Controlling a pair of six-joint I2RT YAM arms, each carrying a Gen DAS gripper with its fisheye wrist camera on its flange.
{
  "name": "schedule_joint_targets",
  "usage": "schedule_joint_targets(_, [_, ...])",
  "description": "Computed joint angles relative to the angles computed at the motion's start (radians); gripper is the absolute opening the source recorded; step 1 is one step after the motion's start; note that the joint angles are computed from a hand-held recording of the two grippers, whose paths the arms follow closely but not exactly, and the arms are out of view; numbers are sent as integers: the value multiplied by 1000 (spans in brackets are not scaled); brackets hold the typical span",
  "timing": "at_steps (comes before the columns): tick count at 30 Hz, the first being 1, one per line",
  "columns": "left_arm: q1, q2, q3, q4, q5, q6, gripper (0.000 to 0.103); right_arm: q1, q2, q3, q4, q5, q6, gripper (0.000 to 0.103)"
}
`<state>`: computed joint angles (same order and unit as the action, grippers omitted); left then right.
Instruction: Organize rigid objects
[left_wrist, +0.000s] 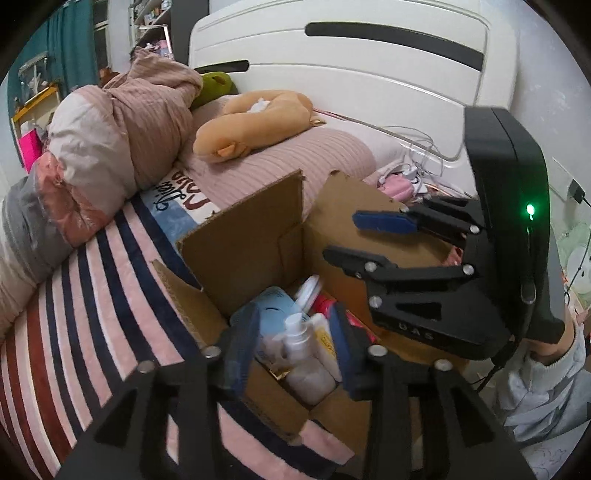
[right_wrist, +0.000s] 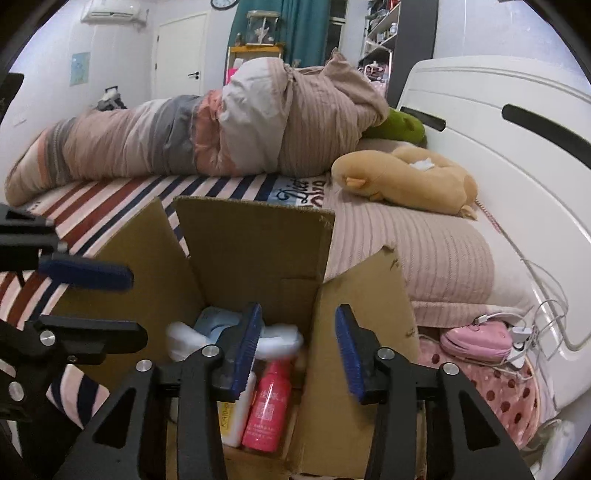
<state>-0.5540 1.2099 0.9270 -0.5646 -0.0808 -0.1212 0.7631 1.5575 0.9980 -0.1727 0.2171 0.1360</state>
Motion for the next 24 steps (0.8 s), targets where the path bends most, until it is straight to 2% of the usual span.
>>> schedule_joint_targets(5, [10, -38, -10, -12, -7, -3, 41, -16, -18, -26, 23, -27, 16, 39])
schedule_joint_targets(8, [8, -92, -21, -26, -34, -12, 51, -11, -37, -27, 14, -23, 19, 40])
schedule_joint_targets(11, [10, -159, -32, -43, -53, -27, 60, -12, -79, -42, 23, -59, 18, 46])
schedule_joint_targets(13, [13, -223, -46, -54, -81, -48, 73, -11, -111, -51, 34, -95, 18, 47])
schedule_joint_targets(14, [12, -259, -54, -62, -107, -59, 76, -11, -128, -56, 41, -116, 13, 50])
schedule_joint_targets(16, [2, -315, -63, -80, -160, -82, 84, -2, -162, -65, 56, -148, 0, 59])
schedule_joint_targets(18, [-11, -381, -71, -109, -229, -118, 87, 10, -197, -81, 80, -167, -19, 77])
schedule_joint_targets(19, [-17, -407, -73, -124, -262, -136, 89, 16, -215, -89, 95, -177, -29, 80])
schedule_joint_targets(21, [-35, -462, -78, -160, -344, -181, 96, 24, -252, -118, 141, -215, -45, 95])
schedule_joint_targets(22, [-50, -487, -81, -179, -395, -207, 99, 28, -266, -128, 161, -232, -47, 97])
schedule_joint_targets(24, [-77, -531, -87, -220, -478, -251, 100, 32, -298, -159, 213, -283, -51, 100])
